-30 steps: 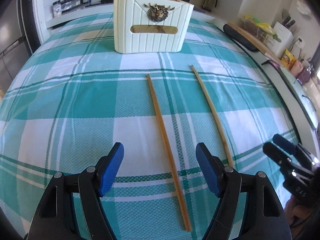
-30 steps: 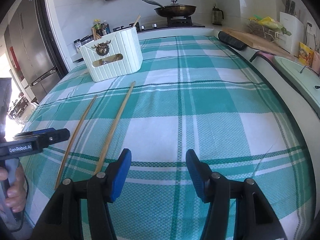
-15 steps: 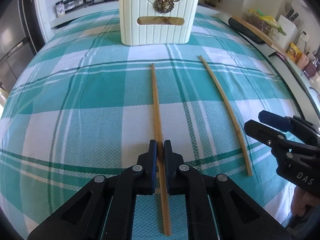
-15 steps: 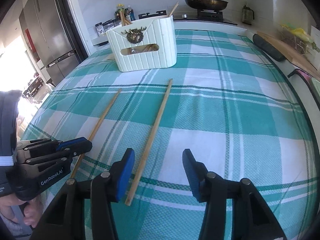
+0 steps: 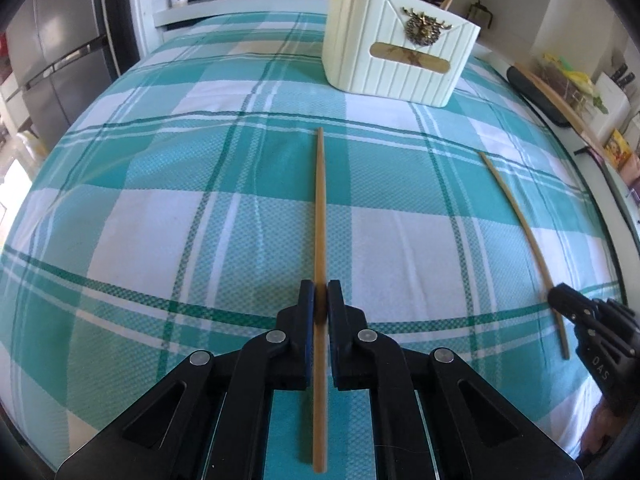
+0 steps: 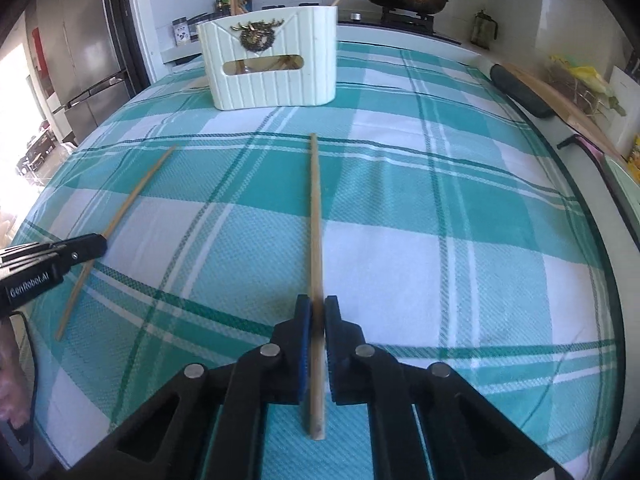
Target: Organize utensils
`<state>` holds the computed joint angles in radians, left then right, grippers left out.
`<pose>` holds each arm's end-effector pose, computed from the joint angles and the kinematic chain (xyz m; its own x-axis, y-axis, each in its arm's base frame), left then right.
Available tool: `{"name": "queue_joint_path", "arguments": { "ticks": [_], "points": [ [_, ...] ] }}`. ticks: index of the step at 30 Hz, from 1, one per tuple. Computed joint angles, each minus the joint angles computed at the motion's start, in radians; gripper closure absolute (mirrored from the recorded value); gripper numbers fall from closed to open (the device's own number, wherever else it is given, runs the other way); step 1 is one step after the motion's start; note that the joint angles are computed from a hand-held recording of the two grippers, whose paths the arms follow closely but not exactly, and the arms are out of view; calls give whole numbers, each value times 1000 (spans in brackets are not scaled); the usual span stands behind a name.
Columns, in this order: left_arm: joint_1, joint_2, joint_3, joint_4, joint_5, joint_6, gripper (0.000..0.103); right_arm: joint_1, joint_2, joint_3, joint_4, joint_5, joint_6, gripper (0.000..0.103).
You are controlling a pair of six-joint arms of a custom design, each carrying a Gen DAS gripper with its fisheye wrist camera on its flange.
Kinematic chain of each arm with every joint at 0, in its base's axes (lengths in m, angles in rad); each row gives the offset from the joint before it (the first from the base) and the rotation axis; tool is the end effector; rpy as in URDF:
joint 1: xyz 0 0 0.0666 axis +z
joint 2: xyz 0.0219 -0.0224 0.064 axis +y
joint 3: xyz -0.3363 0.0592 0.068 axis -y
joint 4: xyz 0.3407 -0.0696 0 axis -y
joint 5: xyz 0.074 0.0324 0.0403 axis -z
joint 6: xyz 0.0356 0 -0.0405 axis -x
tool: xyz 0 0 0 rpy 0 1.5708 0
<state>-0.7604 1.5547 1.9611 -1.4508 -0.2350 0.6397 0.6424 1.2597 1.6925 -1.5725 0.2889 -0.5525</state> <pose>0.3328 -0.3057 0.5086 -0.8521 0.0093 -0.5233 0.0958 0.9857 -0.1384 0.2769 0.1940 0.5162 -0.8706 -0.0231 -0.4915 -0.0260 0.9997 -0.0010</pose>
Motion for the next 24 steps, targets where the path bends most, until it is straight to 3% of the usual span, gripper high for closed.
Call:
{"name": "queue_joint_path", "arguments": {
  "ticks": [6,8,9,11,12,24],
  "points": [
    [32,-38,-48,22,44,-34,97,-2,-60,-25,-99,49,-53,96],
    [45,-43,-54,29,71,-48,90,-8,-83,-36,-88,44,-56,94],
    [50,-43,-52,32,86,-55,87,-15,-92,-41,-78,34,-51,91],
    [59,-36,-38,27,112,-70,77,-33,-105,-52,-48,12,-34,66],
    [59,-29,-28,20,117,-82,74,-37,-107,-54,-36,3,-29,64],
    [107,84,134,-104,133,-251,56,-120,-11,30,-31,-103,120,64]
  ]
}}
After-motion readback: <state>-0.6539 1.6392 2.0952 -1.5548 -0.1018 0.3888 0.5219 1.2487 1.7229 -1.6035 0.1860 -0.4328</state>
